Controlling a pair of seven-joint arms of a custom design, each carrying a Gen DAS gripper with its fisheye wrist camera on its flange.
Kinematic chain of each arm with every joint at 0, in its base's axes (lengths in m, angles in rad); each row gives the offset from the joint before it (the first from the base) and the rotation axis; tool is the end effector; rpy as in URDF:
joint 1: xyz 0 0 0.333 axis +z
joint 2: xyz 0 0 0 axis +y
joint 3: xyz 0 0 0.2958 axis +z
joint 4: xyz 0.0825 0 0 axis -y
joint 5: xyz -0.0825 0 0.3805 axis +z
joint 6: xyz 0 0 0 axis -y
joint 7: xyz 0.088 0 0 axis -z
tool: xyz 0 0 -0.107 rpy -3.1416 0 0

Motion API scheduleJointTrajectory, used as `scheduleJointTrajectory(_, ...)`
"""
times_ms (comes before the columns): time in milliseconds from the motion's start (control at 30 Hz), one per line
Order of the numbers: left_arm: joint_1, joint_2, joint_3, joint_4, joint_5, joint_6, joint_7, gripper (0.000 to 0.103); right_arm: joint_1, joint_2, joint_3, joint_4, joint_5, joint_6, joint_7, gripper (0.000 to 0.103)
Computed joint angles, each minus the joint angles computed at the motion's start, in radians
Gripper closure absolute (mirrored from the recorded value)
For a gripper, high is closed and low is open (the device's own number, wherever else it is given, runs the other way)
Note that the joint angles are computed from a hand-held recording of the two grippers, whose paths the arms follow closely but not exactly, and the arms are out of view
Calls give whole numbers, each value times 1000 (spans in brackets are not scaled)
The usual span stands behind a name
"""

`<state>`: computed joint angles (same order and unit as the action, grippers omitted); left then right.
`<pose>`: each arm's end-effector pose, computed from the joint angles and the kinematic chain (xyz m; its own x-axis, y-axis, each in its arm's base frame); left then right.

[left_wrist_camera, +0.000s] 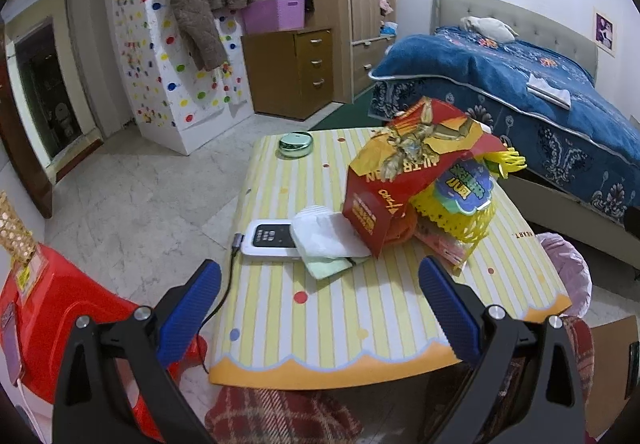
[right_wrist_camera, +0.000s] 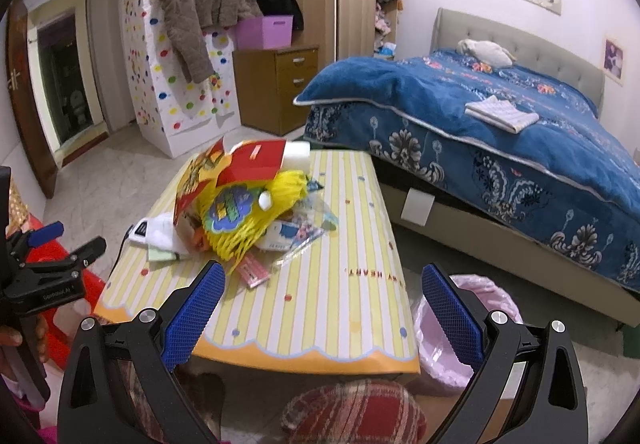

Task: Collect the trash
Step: 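Move the left tool toward the red-and-yellow snack box, then close the left tool on the snack box edge and lift it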

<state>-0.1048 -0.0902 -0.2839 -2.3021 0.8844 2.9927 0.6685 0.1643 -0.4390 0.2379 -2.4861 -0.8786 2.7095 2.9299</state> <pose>0.4711 -0.2546 0.4353 -0.2816 -0.9557 -0.0851 -0.6236 0.2497 -0.7408 0.4077 0.2087 0.4847 -0.2037 -0.9755 -0.0834 -0.6013 0.1919 -0.7756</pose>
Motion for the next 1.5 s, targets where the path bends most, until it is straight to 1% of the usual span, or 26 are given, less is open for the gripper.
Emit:
scheduleJointTrajectory(67,-13,31,2,27,-24,-17,46,7,-39,8,-3,0,-39,90,73,6)
scheduleJointTrajectory(167,-44,79,23,61,-50,-23,95,7,-58,32,-5,17,-62,106,60,6)
scheduleJointTrajectory(233,-69,114,38,90,-80,-35,126,7,0,62,-40,44,47,24,-63,6)
scheduleJointTrajectory(267,-82,128,51,103,-72,-36,118,7,8,75,-37,59,67,-21,-92,6)
scheduleJointTrajectory(300,-96,147,64,122,-51,-39,98,7,-1,84,-23,76,47,-55,-79,6)
scheduleJointTrajectory(333,-109,159,75,133,-55,-39,102,8,11,101,-25,93,68,-100,-103,6)
scheduleJointTrajectory(367,-120,174,85,145,-66,-37,113,9,12,110,-26,103,64,-119,-96,6)
scheduleJointTrajectory(400,-133,188,97,158,-68,-33,115,12,14,116,-34,108,60,-120,-92,7)
scheduleJointTrajectory(433,-146,209,109,176,-65,-23,116,16,4,119,-32,110,20,-111,-65,8)
scheduleJointTrajectory(500,-176,234,134,203,-55,-25,120,20,6,129,-44,117,-1,-102,-61,11)
scheduleJointTrajectory(567,-205,270,155,239,-50,-33,129,23,6,142,-57,121,-27,-68,-70,15)
scheduleJointTrajectory(600,-217,283,166,253,-53,-33,136,23,2,148,-56,124,-52,-59,-64,20)
scheduleJointTrajectory(633,-239,299,186,271,-30,-37,117,23,-1,153,-53,128,-72,-62,-53,32)
scheduleJointTrajectory(700,-270,328,213,306,2,-55,98,25,-1,161,-62,129,-89,-44,-46,33)
scheduleJointTrajectory(800,-277,351,218,330,-39,-59,138,34,-4,166,-67,129,-121,-31,-28,42)
scheduleJointTrajectory(833,-285,358,228,339,-37,-55,139,38,-1,168,-71,129,-118,-29,-33,46)
scheduleJointTrajectory(867,-294,365,237,349,-34,-55,142,39,2,169,-77,128,-108,-25,-42,50)
scheduleJointTrajectory(933,-301,380,242,365,-48,-60,163,47,9,170,-89,123,-80,-9,-68,54)
scheduleJointTrajectory(967,-298,388,238,373,-71,-65,188,50,12,170,-92,120,-66,-3,-79,55)
scheduleJointTrajectory(1033,-294,395,236,375,-112,-62,230,64,19,169,-102,110,-27,21,-114,55)
scheduleJointTrajectory(1067,-295,396,239,375,-128,-64,247,68,20,168,-105,104,-9,35,-126,55)
scheduleJointTrajectory(1133,-299,396,247,372,-155,-59,266,80,21,165,-106,95,28,47,-147,55)
scheduleJointTrajectory(1233,-307,398,265,369,-189,-45,270,91,14,156,-91,88,39,44,-149,55)
scheduleJointTrajectory(1333,-318,391,296,357,-193,-3,240,100,11,140,-78,81,41,36,-148,55)
scheduleJointTrajectory(1367,-315,387,300,353,-202,15,239,101,10,131,-72,78,39,30,-144,55)
scheduleJointTrajectory(1500,-343,361,357,327,-188,84,190,103,4,113,-59,71,23,13,-131,55)
